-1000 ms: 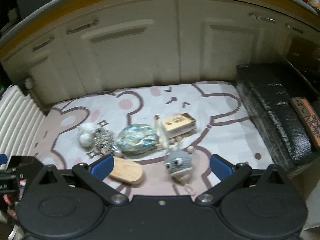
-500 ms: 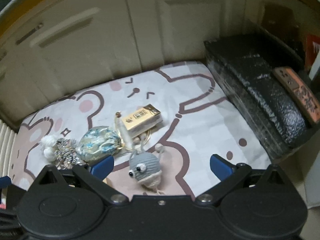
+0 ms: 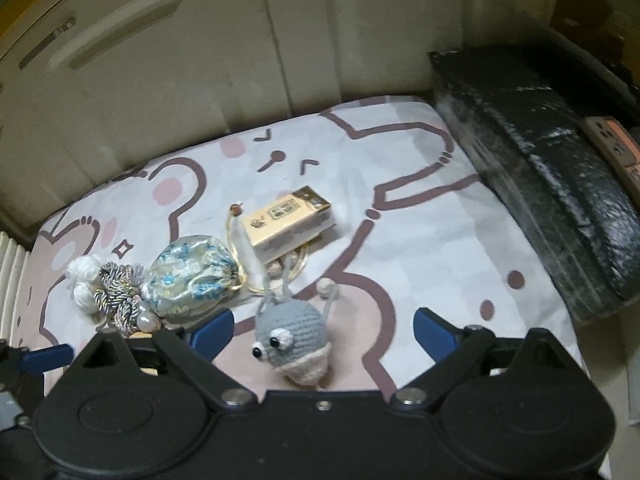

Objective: Organize objects
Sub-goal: 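Grasp the grey crocheted creature with the right tool while the left approaches the wooden block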

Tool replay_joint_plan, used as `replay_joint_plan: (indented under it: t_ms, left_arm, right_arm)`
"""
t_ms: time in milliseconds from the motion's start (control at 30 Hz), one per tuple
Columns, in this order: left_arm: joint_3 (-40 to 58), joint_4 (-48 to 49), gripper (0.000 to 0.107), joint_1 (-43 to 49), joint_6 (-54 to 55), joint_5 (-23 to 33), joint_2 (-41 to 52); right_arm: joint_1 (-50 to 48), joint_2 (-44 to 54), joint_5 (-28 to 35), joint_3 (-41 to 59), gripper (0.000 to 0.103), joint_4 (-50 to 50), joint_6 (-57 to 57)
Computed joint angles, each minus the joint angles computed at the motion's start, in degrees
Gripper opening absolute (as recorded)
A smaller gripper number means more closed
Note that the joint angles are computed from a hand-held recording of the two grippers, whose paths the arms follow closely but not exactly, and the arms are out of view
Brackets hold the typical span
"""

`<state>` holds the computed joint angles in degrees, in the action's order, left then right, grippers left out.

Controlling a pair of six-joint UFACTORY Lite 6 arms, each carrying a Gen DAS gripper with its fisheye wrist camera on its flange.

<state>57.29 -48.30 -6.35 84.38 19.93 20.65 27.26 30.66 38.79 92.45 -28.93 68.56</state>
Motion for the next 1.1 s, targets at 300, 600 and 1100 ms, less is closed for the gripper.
replay_joint_plan:
  t_ms: [300,600,1100]
  left_arm:
    - [3.8,2.6,0.103,-3.7,-7.4,-2.7,6.9]
    - [5.5,1.9,0.103,-6.2,-8.4,-5.3,10.3]
    - [8.6,4.8,0.093,-5.7,-14.5,-3.5,12.2]
  right_arm:
    - [-0.2,6.6,0.8,6.9,0.091,6.0,-8.1]
    - [-0.9,11.3,2.1,11.0,0.081,9.9,-12.7]
    - [-2.2,12.2,2.7,12.0,0.049,14.7,-18.3]
